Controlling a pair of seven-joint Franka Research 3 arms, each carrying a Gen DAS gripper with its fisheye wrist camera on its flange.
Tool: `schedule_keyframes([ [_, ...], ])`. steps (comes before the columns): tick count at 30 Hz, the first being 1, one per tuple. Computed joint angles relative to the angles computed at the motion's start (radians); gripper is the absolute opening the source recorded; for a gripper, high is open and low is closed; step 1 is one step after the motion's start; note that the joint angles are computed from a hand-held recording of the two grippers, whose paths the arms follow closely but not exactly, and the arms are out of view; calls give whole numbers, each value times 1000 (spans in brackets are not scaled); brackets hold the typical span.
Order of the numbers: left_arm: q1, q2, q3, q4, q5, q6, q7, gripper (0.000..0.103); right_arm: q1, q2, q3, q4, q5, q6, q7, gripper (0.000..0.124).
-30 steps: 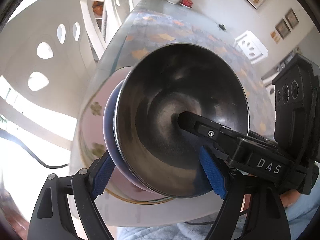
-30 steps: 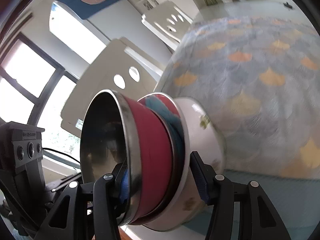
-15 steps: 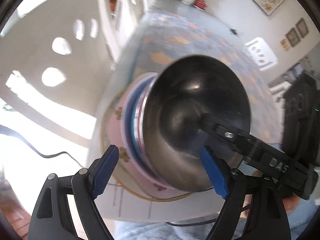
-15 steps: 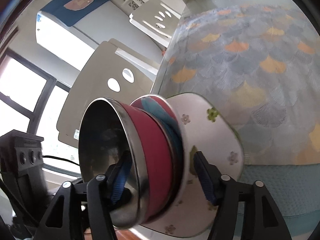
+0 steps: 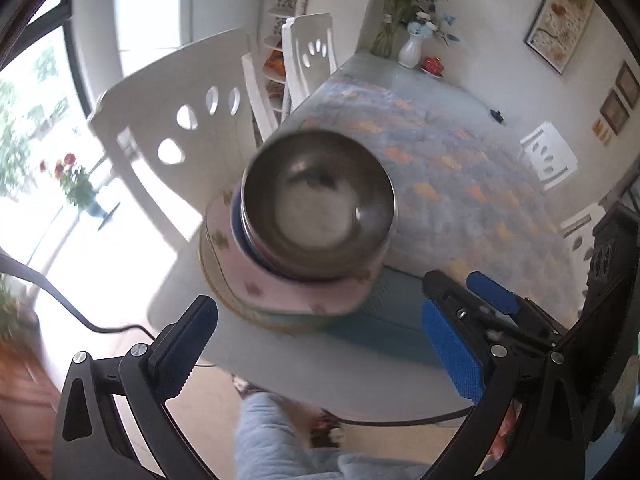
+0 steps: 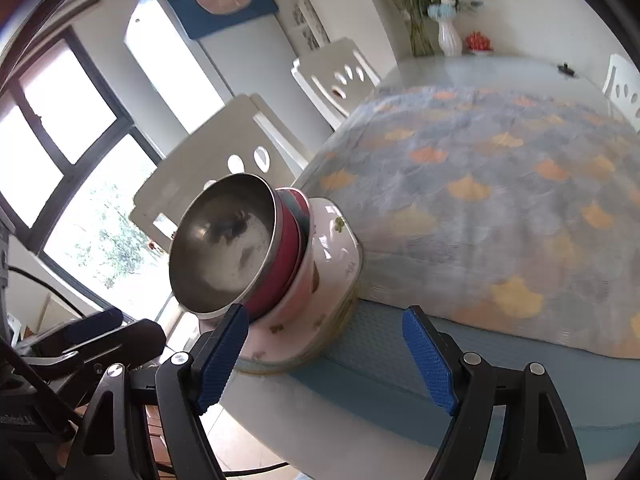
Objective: Organize plates and bowls
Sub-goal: 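Open both grippers and pull them back from the stack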
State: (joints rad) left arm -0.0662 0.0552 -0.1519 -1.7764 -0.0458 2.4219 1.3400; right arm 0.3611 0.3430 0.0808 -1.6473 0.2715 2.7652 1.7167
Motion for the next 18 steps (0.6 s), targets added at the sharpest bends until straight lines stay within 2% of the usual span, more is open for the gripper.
schedule_keyframes([
  [2, -10, -26, -4, -37, 34, -9, -64, 102, -20, -29, 14, -39, 33, 2, -28, 77],
  [4, -15, -44, -6, -67, 4, -8, -66, 102, -28, -55, 19, -74, 52, 8, -51, 77],
  [7, -24, -75, -7, -125, -91, 64, -16, 102, -25, -97, 14, -136, 55, 41, -60, 77],
  [9, -33, -80, -9, -144, -92, 94, -14, 102, -16, -121, -1, -174, 32, 52, -38, 77],
  [14, -59, -60, -22, -133, -23, 75, -25, 102, -6, -167, -39, -244, -67, 60, 50, 77],
  [18, -72, -34, -31, -107, -64, 57, 18, 102, -15, -195, -51, -277, -130, 54, 103, 77],
])
